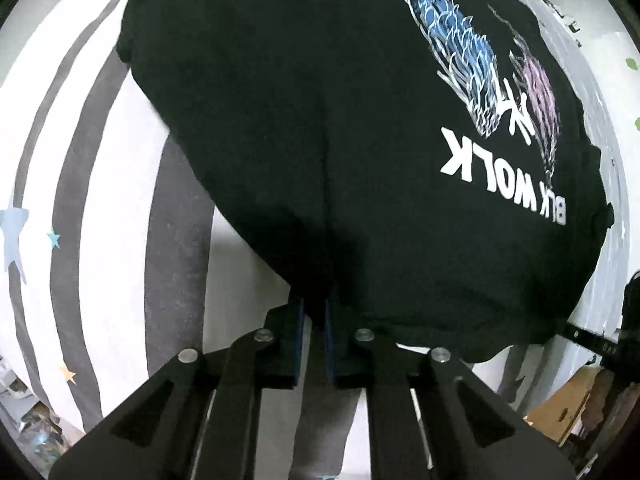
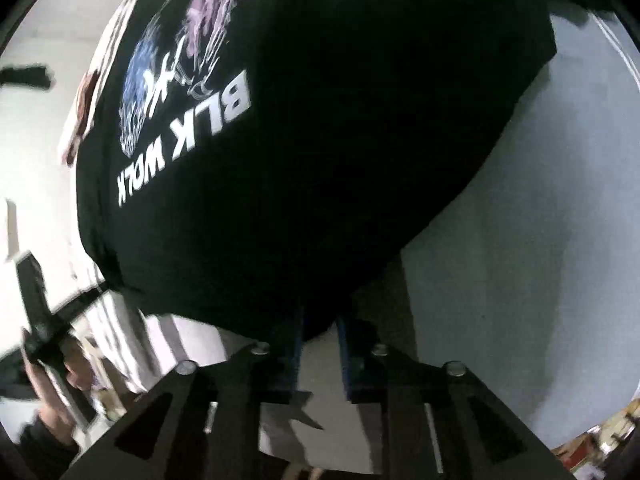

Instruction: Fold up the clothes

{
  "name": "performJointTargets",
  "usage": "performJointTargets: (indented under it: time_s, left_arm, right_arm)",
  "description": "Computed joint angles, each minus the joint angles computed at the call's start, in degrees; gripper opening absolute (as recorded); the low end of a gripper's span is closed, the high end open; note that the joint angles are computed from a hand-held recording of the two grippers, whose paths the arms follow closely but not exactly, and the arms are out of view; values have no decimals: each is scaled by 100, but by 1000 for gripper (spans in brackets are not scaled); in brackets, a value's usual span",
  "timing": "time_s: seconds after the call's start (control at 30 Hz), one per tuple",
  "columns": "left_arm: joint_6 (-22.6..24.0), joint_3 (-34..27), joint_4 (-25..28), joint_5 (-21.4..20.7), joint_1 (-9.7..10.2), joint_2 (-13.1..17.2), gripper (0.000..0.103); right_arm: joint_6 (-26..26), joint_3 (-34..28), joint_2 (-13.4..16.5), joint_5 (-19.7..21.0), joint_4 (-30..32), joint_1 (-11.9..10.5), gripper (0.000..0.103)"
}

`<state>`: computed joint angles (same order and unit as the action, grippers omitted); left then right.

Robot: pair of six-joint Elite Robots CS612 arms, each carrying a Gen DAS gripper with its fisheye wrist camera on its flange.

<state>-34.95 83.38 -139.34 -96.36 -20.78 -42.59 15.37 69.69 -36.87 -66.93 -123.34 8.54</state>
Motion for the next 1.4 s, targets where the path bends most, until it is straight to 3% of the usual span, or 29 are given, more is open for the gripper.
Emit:
performJointTargets:
  time_s: [0.07, 0.17, 0.3, 0.37, 0.47, 0.57, 0.67, 0.83, 0.97, 1.13, 1.27, 1.33, 1.4]
  left_arm:
    - [-9, 0, -25, 15, 33, -20, 21]
    - [-11, -26, 64, 349, 115, -65, 44]
    - [-178, -365, 182, 1095, 316, 48, 44]
    - [-304, -654, 226, 1308, 460, 204, 44]
    - [-449, -1141, 387, 1521, 659, 503, 44]
    - [-576, -1703, 728, 1483, 870, 855, 44]
    - [-496, -2049, 609, 1114, 1038, 1103, 44]
    - [113, -2488, 759, 1201, 1056, 1380, 43]
    - [540, -2641, 681, 1011, 1099, 1466, 0]
    - [531, -2757, 819, 1297, 1221, 1465, 0]
    - [420, -2681, 322, 427, 1504, 1421, 0]
    - [757, -2737, 256, 392, 1490, 1433, 0]
    - [914, -2600, 125, 269, 1397, 1403, 7]
  right_arm:
    - [-131, 43, -62, -149, -143, 13, 23]
    - [-206, 43, -178, -504, -378, -20, 23]
    - [-104, -167, -178, -809, -868, -153, 26]
    - [-55, -482, -20, -821, -957, -198, 32]
    - [-133, -1095, 331, -863, -977, -183, 32]
    - [-161, -1777, 755, -720, -874, -119, 32]
    - [-272, -2483, 1180, -630, -643, 18, 32]
    - [-448, -3300, 1674, -474, -310, 212, 32]
    - [-452, -3814, 1985, -452, -4, 340, 32]
    - [-446, -4248, 2234, -658, 484, 435, 32]
    - [-330, -4282, 2266, -755, 521, 452, 32]
    - [-278, -4268, 2263, -771, 500, 451, 32]
    - [-252, -4227, 2247, -792, 457, 452, 32]
